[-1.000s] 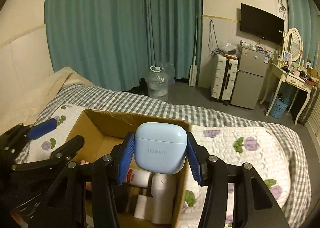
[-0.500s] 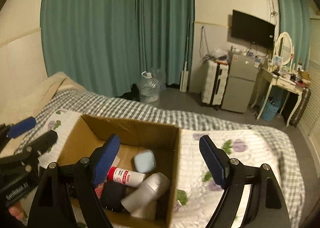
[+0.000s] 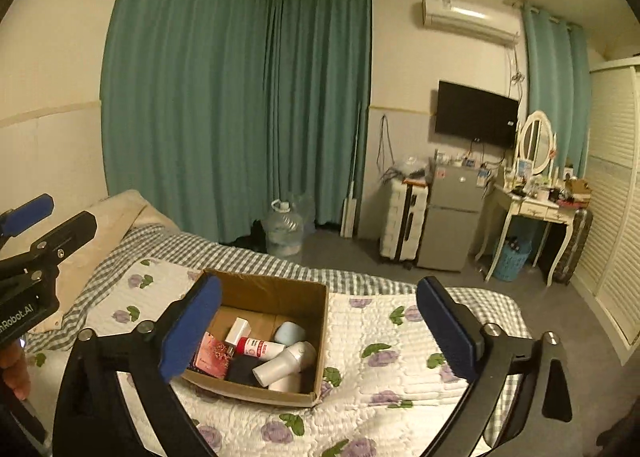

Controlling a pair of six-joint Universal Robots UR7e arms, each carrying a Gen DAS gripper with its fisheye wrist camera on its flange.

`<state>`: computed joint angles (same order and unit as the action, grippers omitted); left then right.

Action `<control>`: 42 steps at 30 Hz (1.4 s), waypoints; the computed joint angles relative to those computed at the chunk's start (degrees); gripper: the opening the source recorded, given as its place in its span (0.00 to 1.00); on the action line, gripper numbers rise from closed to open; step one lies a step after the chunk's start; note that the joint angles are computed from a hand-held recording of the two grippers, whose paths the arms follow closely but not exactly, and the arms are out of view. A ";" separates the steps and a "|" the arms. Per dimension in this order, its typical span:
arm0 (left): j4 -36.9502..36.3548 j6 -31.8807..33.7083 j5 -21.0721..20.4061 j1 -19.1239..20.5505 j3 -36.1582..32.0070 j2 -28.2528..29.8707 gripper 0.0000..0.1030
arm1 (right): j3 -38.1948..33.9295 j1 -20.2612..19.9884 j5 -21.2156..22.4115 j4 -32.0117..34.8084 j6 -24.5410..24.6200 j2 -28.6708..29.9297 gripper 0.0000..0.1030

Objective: Organize rigid objects

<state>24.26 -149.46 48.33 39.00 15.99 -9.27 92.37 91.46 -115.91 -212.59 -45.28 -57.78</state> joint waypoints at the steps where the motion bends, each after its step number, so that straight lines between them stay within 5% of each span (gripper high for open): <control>1: -1.69 0.25 -0.38 -0.12 3.09 -1.48 0.78 | 0.94 0.08 0.24 -1.20 -0.10 -0.33 1.00; 11: -11.71 1.33 -2.53 1.26 22.33 -8.89 0.78 | 5.01 -1.49 3.22 -8.95 1.04 1.86 1.00; 23: 0.68 -6.02 -3.28 4.15 10.74 0.04 0.78 | 1.95 -5.15 -0.48 -5.09 4.15 8.24 1.00; 42: 1.47 -7.66 -2.89 4.33 11.72 -0.81 0.78 | 2.73 -4.46 -0.15 -8.71 2.94 8.06 1.00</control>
<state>25.73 -157.12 45.44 43.33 27.71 -10.08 95.10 87.01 -116.06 -221.30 -42.35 -49.72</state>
